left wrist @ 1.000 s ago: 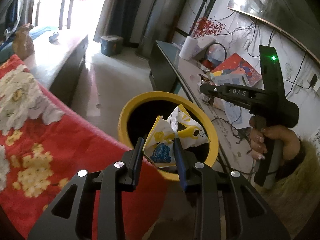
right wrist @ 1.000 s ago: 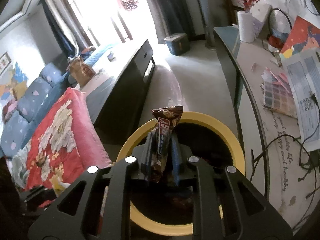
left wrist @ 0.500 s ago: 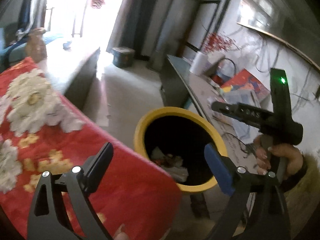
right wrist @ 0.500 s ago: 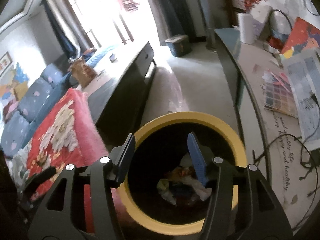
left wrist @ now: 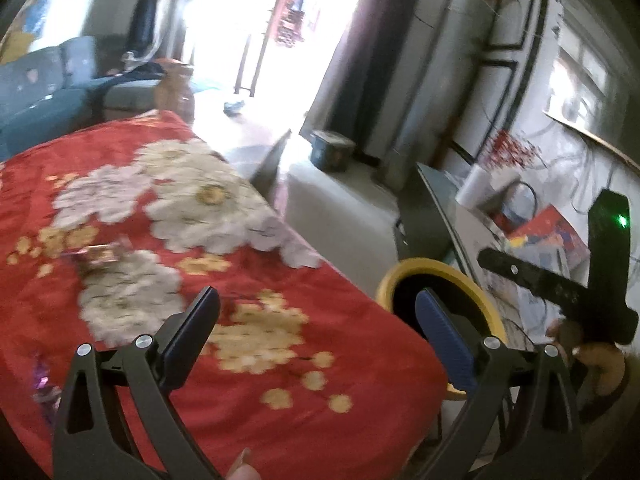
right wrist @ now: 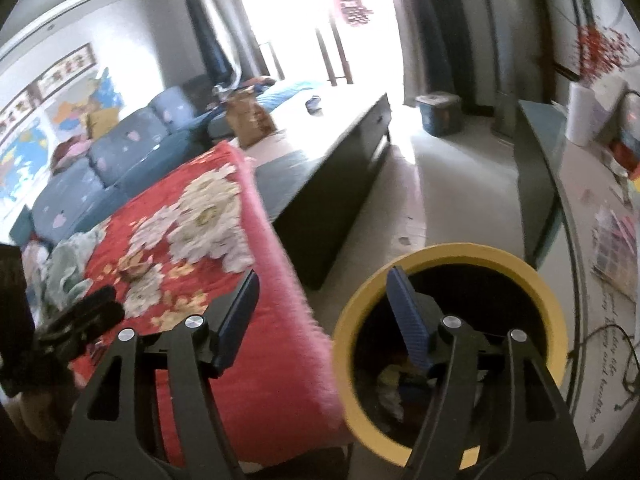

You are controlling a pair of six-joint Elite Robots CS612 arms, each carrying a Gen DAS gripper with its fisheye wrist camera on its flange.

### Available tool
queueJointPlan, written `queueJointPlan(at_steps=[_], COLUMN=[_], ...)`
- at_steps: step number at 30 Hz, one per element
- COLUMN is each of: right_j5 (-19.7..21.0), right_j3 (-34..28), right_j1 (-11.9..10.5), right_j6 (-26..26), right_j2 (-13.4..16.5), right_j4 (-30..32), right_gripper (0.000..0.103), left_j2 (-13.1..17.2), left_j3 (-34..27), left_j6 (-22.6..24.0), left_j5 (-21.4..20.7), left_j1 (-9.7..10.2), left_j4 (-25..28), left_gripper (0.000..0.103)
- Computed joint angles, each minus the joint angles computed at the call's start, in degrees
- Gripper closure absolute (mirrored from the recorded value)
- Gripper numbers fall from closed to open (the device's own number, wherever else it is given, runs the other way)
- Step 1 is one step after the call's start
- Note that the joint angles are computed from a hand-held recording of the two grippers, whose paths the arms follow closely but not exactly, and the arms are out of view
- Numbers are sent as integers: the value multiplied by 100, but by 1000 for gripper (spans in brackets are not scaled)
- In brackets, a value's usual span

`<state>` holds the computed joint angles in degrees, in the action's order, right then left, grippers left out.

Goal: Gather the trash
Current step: 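Move both tools back to the last wrappers on the bedspread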

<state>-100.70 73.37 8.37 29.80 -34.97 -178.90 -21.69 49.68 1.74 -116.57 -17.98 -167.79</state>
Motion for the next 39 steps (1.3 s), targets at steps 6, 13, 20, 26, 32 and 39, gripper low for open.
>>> queueJointPlan(at_steps=[6,13,20,26,32,39], right_j5=[207,471,744,979,1258,1549], right_j3=[-282,-649,-1107,-1570,-2251,-3288], right_j1=[99,200,297,371,457,543], right_j6=[-283,-594,-896,-1110,-1369,-1777], right_j2=[110,257,449,661,985,1473], right_j4=[172,452,722,996,1363,1938], right_gripper=[44,43,43,43,43,43], left_j2=[-58,-95,-110,-110,-110,-110], left_j3=[130,204,247,258,265,277], left_j6=[-325,-663,-929,-1085,-1241,-1294], left_j5=[322,653,880,1041,1228,1357], left_j1=[136,292,422,520,628,769], left_j4=[-405,-682,-820,-896,-899,-634], left_gripper=[7,7,7,7,7,9])
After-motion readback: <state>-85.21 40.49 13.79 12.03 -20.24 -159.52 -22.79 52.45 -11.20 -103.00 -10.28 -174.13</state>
